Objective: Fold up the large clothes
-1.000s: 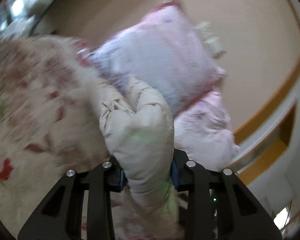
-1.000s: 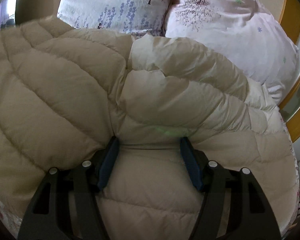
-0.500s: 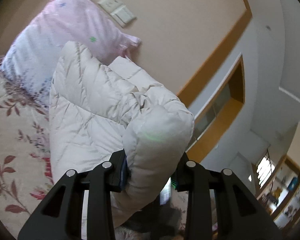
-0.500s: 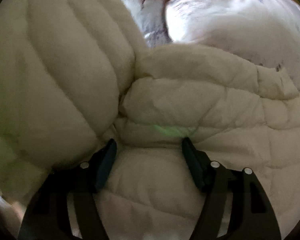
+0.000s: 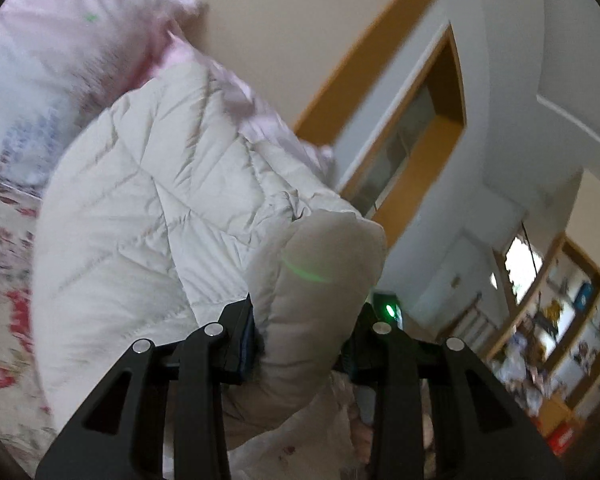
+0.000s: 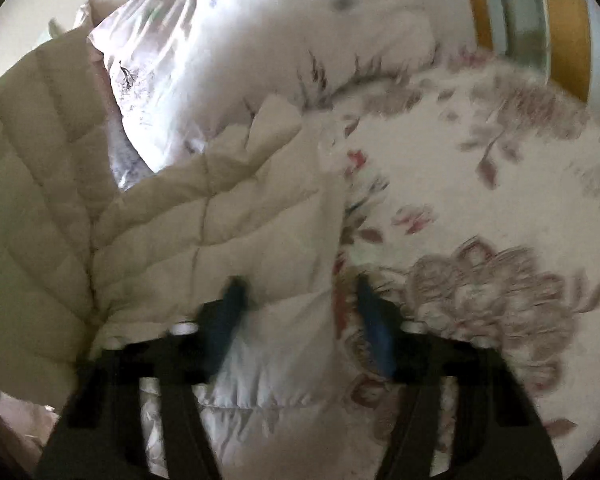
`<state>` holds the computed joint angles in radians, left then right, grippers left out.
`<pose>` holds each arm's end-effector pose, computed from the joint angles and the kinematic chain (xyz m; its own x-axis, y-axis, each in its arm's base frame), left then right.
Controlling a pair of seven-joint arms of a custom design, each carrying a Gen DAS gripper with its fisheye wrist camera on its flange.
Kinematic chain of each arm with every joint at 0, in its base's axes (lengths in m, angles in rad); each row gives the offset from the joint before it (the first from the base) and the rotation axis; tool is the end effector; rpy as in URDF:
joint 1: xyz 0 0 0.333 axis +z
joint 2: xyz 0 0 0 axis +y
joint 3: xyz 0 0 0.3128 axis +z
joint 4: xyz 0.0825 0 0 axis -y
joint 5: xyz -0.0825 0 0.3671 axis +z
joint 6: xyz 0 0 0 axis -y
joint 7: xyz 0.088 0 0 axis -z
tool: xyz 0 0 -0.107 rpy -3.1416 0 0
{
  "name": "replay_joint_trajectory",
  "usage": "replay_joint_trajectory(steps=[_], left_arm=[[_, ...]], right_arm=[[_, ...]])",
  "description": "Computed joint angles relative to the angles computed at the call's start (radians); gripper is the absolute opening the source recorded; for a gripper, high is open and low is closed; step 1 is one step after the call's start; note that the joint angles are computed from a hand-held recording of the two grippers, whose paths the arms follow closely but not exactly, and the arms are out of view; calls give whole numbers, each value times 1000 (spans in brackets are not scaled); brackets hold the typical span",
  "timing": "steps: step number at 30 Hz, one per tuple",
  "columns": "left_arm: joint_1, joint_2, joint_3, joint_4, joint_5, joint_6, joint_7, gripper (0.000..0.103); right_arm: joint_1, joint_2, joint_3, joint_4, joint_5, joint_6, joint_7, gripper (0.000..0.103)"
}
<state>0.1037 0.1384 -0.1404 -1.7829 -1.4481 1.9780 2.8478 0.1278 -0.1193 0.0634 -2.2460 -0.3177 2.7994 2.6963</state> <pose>0.6083 -0.0806 0.5353 -0.7571 -0.3749 0.5350 -0.5797 0.0081 -0.8148 0.5216 0.1169 0.4987 -0.4729 -0.7817 -0.4067 -0.6043 0.6236 -0.4960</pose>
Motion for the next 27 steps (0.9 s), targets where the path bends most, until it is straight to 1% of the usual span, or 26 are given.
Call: replay_joint_trajectory(steps=[1, 2, 5, 7, 8, 9, 10, 11, 12, 13, 14, 15, 16, 17, 18, 19, 20, 21, 22, 23, 24, 25, 27], left_arm=[[-10, 7, -6, 3, 32, -6, -2, 34], [-18, 14, -11, 8, 62, -10, -9, 34], [-40, 31, -25, 11, 151, -19, -30, 34], [-52, 50, -33, 27, 205, -15, -45, 34], [-56, 53, -37, 27, 228, -10, -49, 34], [-61, 56, -41, 26, 253, -2, -55, 34], [-69, 60, -44, 25, 285, 15, -64, 34], [-75, 64, -47, 30, 313, 28, -75, 34], [-80, 72, -49, 41, 341, 37, -89, 35], [-85, 78, -52, 45, 371, 43, -101, 35], [-86, 83, -55, 49, 393, 43, -109, 35], [-88, 88, -58, 52, 413, 45, -115, 35], [-93, 93, -61, 54, 442, 49, -122, 36], [-94, 95, -64, 57, 458, 51, -127, 36], [-96, 91, -67, 50, 474, 57, -126, 36], [-101, 88, -70, 43, 493, 70, -126, 36], [-100, 82, -71, 35, 501, 74, -123, 36], [-101, 79, -72, 32, 506, 78, -123, 37], [-102, 79, -72, 30, 514, 83, -123, 37], [-102, 79, -73, 32, 518, 83, -125, 37], [-103, 81, -73, 34, 522, 83, -126, 38], [-102, 84, -73, 38, 526, 83, -127, 38], [-101, 87, -74, 44, 534, 83, -131, 38]], right_arm=[[21, 9, -22, -14, 89, 43, -77, 29], [28, 23, -27, -10, 125, 55, -113, 27], [29, 49, -25, 24, 140, 37, -162, 22], [32, 57, -30, 32, 166, 35, -197, 22], [36, 60, -37, 36, 206, 30, -242, 22], [38, 59, -40, 36, 230, 21, -274, 25], [33, 50, -41, 36, 220, 2, -279, 28], [21, 34, -37, 33, 170, -25, -247, 40], [4, 15, -27, 35, 91, -69, -184, 52], [-20, -14, -12, 31, -11, -126, -95, 57], [-36, -39, -3, 18, -65, -152, -34, 60], [-50, -65, 2, 5, -98, -168, 15, 60], [-63, -91, 1, -13, -114, -164, 51, 60], [-78, -128, 0, -42, -126, -129, 93, 61], [-86, -148, -4, -60, -121, -85, 103, 62], [-87, -163, -17, -79, -98, -15, 91, 62], [-68, -170, -41, -98, -45, 85, 46, 62], [-28, -161, -76, -101, 29, 158, -27, 65], [31, -154, -124, -102, 112, 212, -115, 67], [100, -137, -170, -84, 193, 242, -202, 68], [150, -115, -203, -57, 255, 245, -272, 69], [174, -95, -217, -31, 298, 238, -319, 69], [206, -36, -233, 48, 375, 186, -408, 69]])
